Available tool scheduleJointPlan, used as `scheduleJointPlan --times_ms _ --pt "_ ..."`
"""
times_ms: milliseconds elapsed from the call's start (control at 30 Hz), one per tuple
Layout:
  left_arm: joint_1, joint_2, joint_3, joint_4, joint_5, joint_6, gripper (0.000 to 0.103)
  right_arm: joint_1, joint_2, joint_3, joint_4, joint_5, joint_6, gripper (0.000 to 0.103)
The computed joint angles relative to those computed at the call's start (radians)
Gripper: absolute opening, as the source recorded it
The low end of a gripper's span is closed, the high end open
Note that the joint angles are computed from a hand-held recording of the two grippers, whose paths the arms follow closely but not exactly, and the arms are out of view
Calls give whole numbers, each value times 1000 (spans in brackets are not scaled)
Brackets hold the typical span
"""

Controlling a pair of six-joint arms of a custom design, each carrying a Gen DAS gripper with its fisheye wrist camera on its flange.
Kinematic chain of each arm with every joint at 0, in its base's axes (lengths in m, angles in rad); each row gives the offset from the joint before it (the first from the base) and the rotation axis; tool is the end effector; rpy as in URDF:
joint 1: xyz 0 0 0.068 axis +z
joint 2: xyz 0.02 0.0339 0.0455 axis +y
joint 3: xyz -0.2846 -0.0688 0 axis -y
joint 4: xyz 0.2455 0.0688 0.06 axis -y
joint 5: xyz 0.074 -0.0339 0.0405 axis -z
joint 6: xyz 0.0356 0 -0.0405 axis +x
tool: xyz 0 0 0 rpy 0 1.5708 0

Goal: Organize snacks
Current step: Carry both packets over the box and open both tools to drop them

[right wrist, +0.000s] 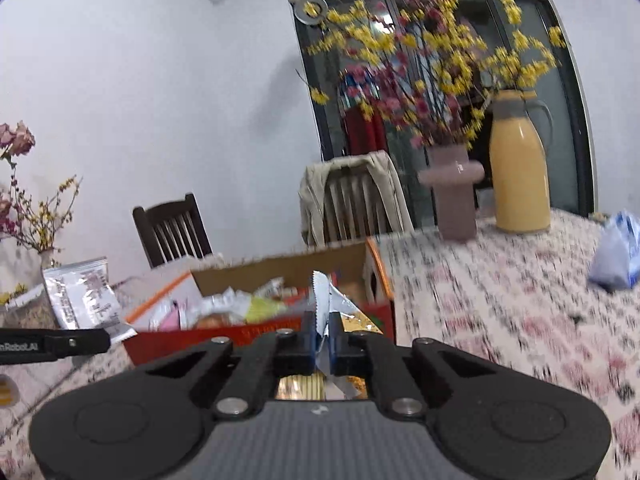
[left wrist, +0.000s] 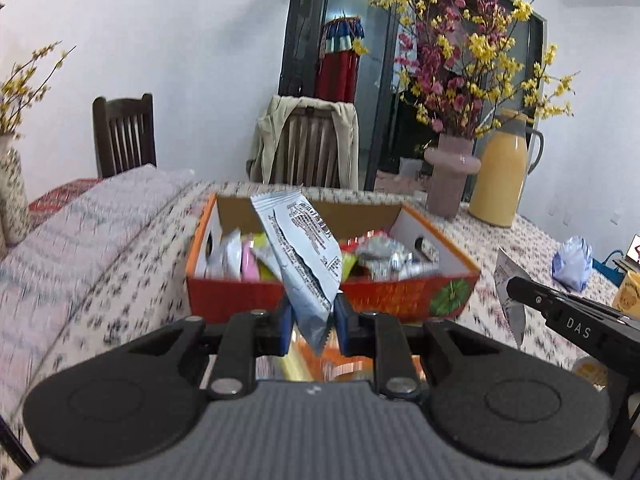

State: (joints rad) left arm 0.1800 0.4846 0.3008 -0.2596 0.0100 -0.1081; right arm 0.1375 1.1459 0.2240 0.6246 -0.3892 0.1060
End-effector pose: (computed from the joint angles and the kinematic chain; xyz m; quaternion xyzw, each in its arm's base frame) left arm 0.1176 0.0210 0.2132 -0.1187 0.8369 0.0150 0.5341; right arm 0.1973 0.0409 0.1821 -0.1274 0.7869 0.2252 0.5602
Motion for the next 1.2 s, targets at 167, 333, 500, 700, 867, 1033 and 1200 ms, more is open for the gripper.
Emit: scheduleJointPlan --times_ms 167,333,500,700,867,1033,1200 --pt "32 243 59 198 6 4 21 91 121 137 40 82 19 6" --pt "65 502 123 387 0 -8 21 170 290 305 53 150 37 6" --pt "113 707 144 583 6 -10 21 212 464 407 117 182 72 6" --pt "166 828 125 717 49 -10 22 230 550 420 111 192 55 14" --pt "170 788 79 754 31 -26 70 243 526 415 40 212 48 47" --pt "150 703 -5 854 -22 -44 103 251 472 351 99 252 60 103" --pt "131 676 -16 855 -45 -48 103 262 456 337 100 252 49 103"
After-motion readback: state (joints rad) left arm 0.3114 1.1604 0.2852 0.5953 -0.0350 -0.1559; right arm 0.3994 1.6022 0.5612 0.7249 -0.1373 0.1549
